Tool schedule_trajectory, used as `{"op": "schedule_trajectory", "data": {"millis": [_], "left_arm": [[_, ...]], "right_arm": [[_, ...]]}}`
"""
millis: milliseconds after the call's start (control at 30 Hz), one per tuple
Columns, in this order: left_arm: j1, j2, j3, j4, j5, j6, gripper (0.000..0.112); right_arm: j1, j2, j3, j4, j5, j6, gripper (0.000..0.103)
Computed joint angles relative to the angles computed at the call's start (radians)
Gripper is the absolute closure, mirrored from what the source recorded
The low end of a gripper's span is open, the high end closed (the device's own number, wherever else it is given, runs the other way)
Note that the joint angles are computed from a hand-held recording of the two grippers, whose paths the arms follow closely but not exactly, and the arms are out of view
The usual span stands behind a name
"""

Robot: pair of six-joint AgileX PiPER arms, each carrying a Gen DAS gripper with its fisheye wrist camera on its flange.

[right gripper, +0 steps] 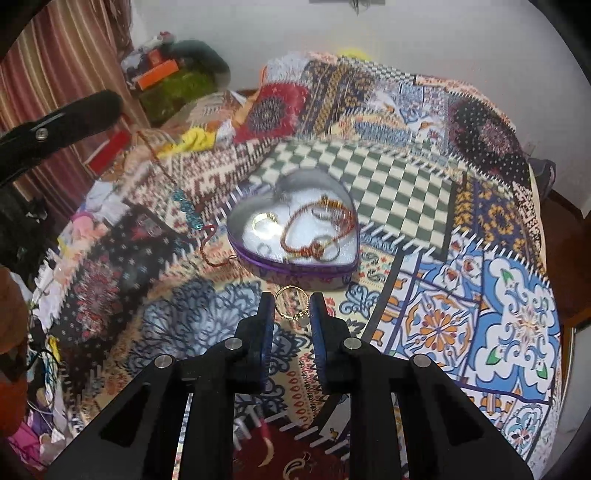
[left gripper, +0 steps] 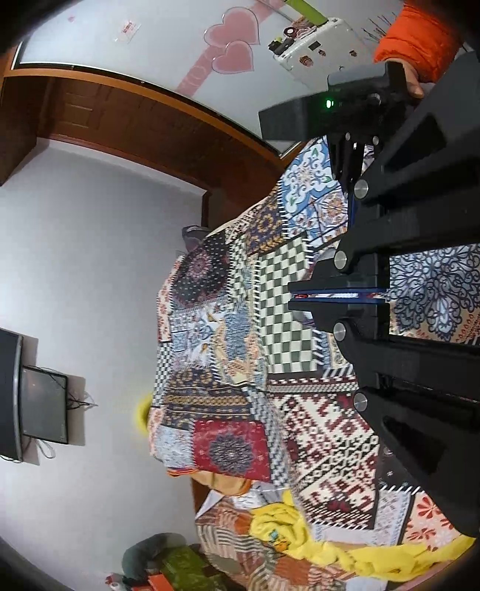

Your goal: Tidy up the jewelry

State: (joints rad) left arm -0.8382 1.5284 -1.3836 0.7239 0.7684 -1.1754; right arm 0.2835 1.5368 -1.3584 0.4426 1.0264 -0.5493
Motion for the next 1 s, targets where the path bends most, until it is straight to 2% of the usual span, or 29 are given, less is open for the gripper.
{"op": "schedule_trajectory", "data": {"millis": [300, 567, 733, 900, 1000], "left_arm": [[0.016, 0.045, -0.086, 0.017, 0.005, 0.036, 0.112], [0.063, 0.104, -0.115, -0.044, -0.059, 0.095, 0.112], [0.114, 0.150, -0.103, -0.146, -0.118, 0.157, 0.112], [0.162, 0.195, -0.089, -0.291, -0.149, 0.265, 0.112], [0.169, 0.215, -0.074, -0.310, -0.150, 0.283, 0.112]], "right_arm": [[-0.021, -0.024, -0.065, 0.048, -0.020, 0.002, 0.086], [-0.029, 0.006, -0.098, 0.077, -0.050, -0.005, 0.086], [-0.022, 0.049, -0.103, 0.081, -0.069, -0.005, 0.086], [-0.016, 0.087, -0.101, 0.086, -0.077, -0.020, 0.086], [-0.012, 0.110, -0.107, 0.084, -0.077, -0.020, 0.086]]}}
